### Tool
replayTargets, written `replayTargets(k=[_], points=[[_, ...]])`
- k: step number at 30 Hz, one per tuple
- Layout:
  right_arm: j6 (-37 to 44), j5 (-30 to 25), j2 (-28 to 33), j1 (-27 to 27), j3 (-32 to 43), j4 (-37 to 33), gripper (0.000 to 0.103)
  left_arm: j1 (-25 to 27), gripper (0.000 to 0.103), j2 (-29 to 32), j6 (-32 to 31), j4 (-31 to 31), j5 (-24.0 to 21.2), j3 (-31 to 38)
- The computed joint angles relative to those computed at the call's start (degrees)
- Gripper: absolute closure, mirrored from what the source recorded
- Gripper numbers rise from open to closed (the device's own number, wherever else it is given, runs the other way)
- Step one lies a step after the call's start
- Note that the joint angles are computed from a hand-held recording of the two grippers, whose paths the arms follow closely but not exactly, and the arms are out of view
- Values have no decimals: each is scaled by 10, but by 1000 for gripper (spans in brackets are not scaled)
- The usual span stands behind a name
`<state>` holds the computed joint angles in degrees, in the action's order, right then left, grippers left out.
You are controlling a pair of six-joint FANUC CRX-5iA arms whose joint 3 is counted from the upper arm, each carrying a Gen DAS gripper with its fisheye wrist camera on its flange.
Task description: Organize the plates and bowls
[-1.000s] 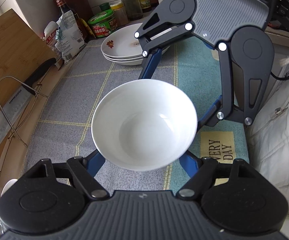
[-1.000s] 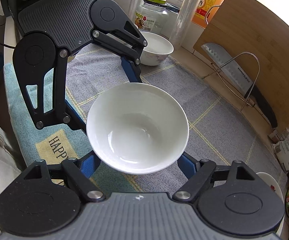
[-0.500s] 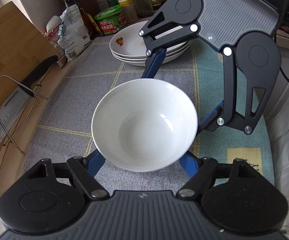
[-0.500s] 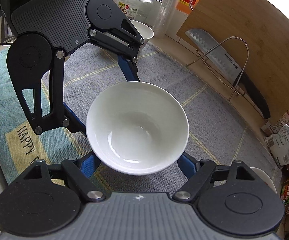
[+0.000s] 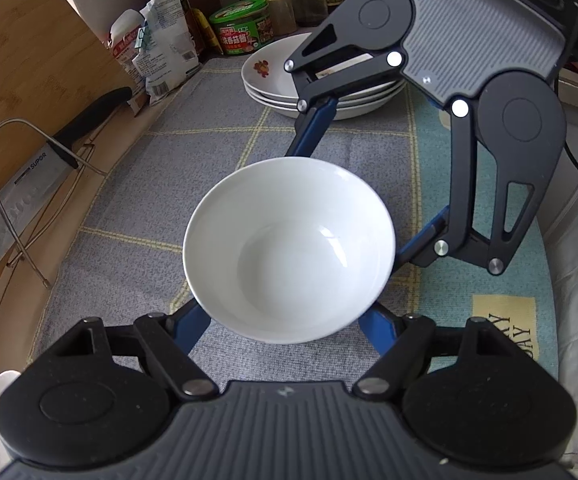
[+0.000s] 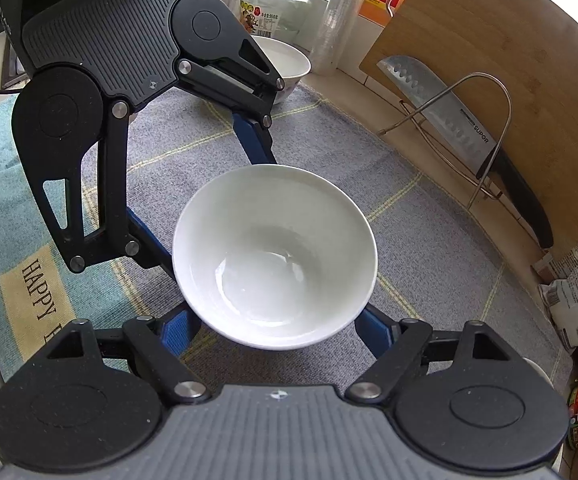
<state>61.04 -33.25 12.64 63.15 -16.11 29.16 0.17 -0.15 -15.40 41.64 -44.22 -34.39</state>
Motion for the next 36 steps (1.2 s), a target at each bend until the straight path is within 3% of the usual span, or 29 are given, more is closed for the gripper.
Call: replayTargets(k=[5, 7, 8, 9, 15, 20, 23, 25, 31, 33, 36], points=[[-12, 0, 3, 0, -1, 10, 16, 0, 23, 2, 3, 8, 3, -5], [-26, 7, 1, 0, -7, 18, 11, 4, 20, 0, 9, 16, 1, -9], [-35, 17, -3, -1, -13, 25, 2, 5, 14, 1, 11, 21, 2, -10], [-45, 25, -6, -2, -20, 34, 0, 5, 7, 0, 9, 30, 6, -14], [-64, 23, -11, 0, -26, 41, 0, 11, 6, -15, 14, 36, 18, -30], [-129, 34, -28, 2, -46, 68, 0, 25, 6, -45, 46, 60, 37, -60], [-186, 9, -29, 10, -48, 98, 0, 29, 6, -74, 96, 73, 62, -83], [-216, -12, -29, 17, -46, 114, 0, 32, 6, -94, 161, 59, 81, -91], [-273, -16, -37, 24, -47, 144, 0, 24, 6, -166, 308, 47, 201, -146], [-275, -14, -33, 23, -37, 138, 0, 26, 6, -183, 406, 4, 244, -154], [-268, -13, -23, 23, -16, 121, 0, 40, 6, -197, 515, -65, 271, -153]])
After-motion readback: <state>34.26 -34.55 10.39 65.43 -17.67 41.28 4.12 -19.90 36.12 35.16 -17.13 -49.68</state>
